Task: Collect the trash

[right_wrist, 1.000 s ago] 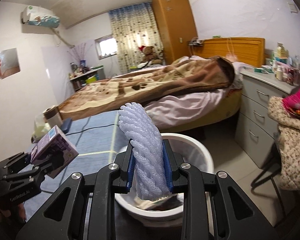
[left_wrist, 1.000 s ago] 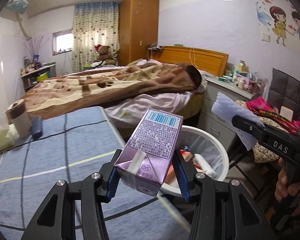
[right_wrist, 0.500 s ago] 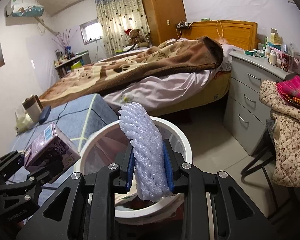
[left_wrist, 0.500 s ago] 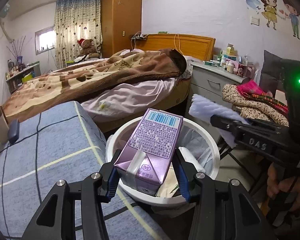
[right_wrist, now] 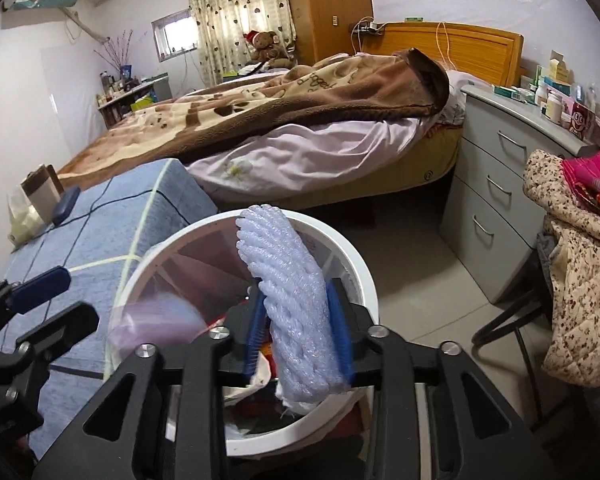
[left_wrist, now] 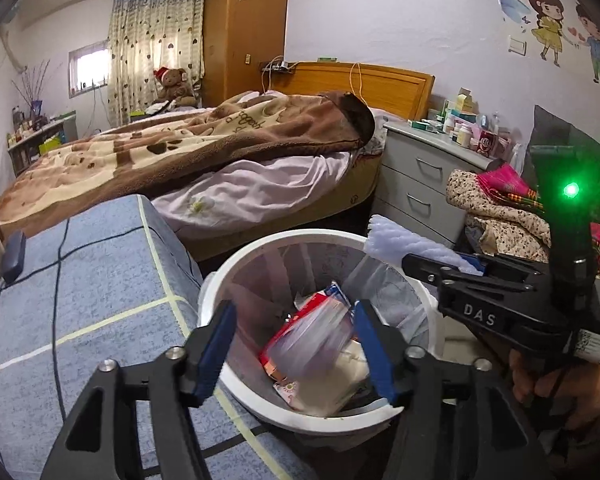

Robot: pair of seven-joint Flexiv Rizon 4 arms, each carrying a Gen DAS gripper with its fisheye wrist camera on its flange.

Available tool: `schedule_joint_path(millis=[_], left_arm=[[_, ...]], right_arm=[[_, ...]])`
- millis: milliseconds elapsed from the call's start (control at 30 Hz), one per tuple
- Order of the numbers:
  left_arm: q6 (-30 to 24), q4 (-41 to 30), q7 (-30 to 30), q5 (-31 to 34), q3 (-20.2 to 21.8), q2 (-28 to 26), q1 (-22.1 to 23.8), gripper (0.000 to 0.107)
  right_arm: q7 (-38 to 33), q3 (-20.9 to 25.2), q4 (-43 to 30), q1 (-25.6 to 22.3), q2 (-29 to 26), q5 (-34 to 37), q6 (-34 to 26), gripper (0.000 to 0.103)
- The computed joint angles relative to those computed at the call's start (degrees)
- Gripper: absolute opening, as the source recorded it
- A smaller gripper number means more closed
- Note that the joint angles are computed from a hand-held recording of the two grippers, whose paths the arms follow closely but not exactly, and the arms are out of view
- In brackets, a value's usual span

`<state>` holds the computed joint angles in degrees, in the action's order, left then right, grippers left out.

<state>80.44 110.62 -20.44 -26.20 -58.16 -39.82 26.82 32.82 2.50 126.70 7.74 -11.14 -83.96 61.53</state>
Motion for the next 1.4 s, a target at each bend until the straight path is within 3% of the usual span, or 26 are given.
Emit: schedule_joint_path(millis=[67, 167, 533, 867, 1167, 1400], left_arm=[[-0.41, -0.07, -0.28, -0.33, 0.23, 0.09, -0.11, 0.063], [-0.38, -0.18, -0.43, -0.82, 0.81, 0.36, -0.49, 0.065], [1.80, 2.30, -1.15, -1.12, -2.62, 0.88, 3.66, 0.065], [7.68, 6.86, -6.30, 5.74, -8.53, 0.11, 11.41, 0.065], [15.41, 11.38, -12.47, 13.24, -12.56, -1.07, 18.03, 0.065], [23.02, 14.17, -17.73, 19.28, -8.24, 2.80, 18.52, 0.065]], right_arm=[[0.70, -0.15, -0.02, -0.20, 0.11, -0.93, 0.64, 0.039], [0.96, 0.13, 0.07, -0.03, 0.43, -1.16, -0.07, 0.062], [5.18, 1.16, -0.20, 0.66, 1.38, -3.88, -2.40, 0.063], [8.19, 2.10, -0.14, 2.24, 2.05, -6.52, -3.86, 0.063], [9.83, 4.30, 0.45, 5.50, 3.98, -8.89, -11.02, 0.063], [11.30, 5.38, 0.50, 8.29, 3.92, -9.49, -15.86, 0.063]])
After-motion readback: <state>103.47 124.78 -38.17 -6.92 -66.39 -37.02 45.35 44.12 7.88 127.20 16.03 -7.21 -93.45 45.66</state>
